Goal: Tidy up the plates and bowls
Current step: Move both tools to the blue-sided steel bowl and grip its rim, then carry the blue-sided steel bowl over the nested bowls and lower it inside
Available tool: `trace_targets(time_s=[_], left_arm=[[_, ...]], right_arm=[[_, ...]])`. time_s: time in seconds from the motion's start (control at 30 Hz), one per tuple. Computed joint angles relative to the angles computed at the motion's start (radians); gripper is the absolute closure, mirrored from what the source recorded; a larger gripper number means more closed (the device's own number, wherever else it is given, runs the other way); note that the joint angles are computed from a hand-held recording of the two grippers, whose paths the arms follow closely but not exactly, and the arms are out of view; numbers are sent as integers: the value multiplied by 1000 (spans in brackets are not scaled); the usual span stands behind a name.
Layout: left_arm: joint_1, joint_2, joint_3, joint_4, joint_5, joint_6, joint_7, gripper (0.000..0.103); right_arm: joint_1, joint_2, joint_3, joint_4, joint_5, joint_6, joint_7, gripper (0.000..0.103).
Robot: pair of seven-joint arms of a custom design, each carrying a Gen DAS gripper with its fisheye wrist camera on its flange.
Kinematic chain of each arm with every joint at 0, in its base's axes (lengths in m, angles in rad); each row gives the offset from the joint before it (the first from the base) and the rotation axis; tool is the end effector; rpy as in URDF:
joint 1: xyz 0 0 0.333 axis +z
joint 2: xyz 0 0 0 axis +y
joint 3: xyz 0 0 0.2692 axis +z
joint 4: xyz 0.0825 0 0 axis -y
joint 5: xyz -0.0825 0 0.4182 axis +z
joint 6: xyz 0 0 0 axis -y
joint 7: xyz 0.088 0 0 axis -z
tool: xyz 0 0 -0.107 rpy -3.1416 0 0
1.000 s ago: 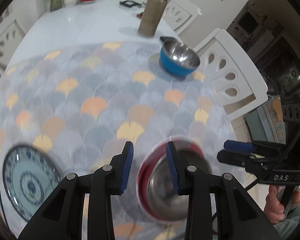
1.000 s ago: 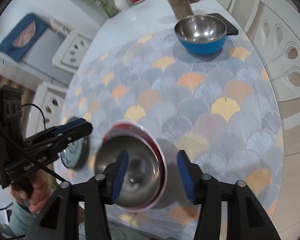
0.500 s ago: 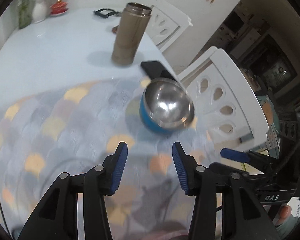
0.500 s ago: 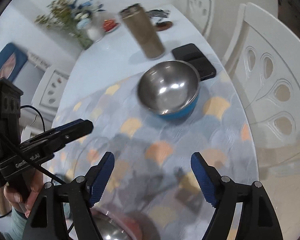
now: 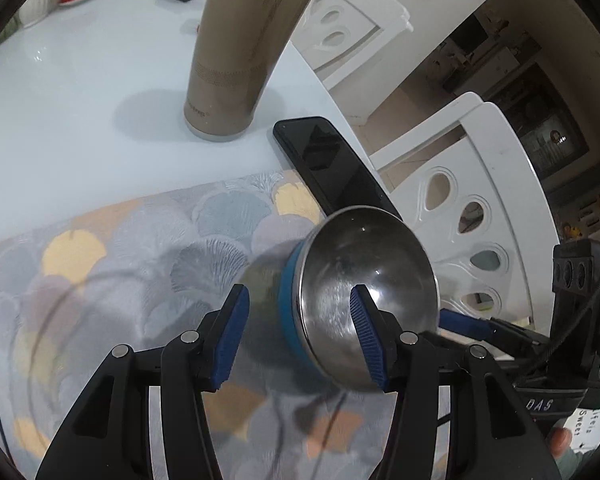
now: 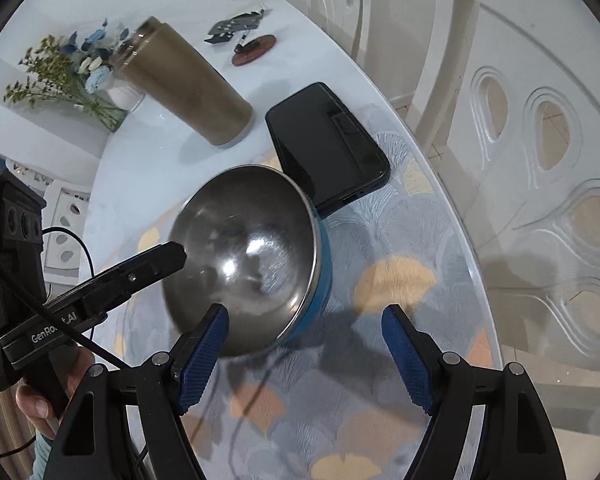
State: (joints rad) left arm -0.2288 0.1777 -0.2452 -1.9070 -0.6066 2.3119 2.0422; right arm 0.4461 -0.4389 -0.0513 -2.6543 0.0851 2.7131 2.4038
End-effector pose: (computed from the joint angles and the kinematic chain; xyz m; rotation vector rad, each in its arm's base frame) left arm 0.5706 -0.3007 0.3720 1.3519 -2.4732 0.7679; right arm 0.4368 0.1802 0.3740 -1.3385 2.2754 -0.0126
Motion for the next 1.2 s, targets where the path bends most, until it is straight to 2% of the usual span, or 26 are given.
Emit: trace_targets(time_s=[0.13, 0.23, 0.37, 0.43, 0.53, 0.63, 0.73, 0.9, 1.07, 1.2], left_arm=[[-12, 39, -4, 24, 22, 28, -6, 59], [-13, 58, -6, 37, 28, 15, -13, 65], [-15, 68, -6, 38, 41, 6, -27, 81], [-13, 67, -8, 31, 36, 10, -21, 85], [-12, 52, -10, 13, 25, 19, -15, 88], [-15, 36, -9, -1, 32, 21, -17, 89], [-14, -5, -6, -35, 35, 18, -17, 89], [-10, -152, 1, -154, 1, 15, -10, 89], [-19, -352, 20, -310, -37, 26, -20, 89], [-29, -530, 54, -444, -85, -7, -22, 89]], right_arm=[[19, 55, -21, 24, 43, 10, -44, 27], [36, 87, -35, 36, 100, 26, -91, 41], [39, 111, -30, 50, 155, 35, -131, 52], [28, 122, -18, 58, 157, 32, -131, 56], [32, 125, -16, 57, 190, 40, -140, 70], [12, 117, 10, 57, 159, 23, -110, 70], [42, 97, -14, 45, 216, 19, -157, 70], [20, 18, 50, 30, 107, -20, -97, 70], [60, -93, 67, -8, 44, -48, -35, 70], [99, -196, 102, -43, -7, -97, 54, 70]])
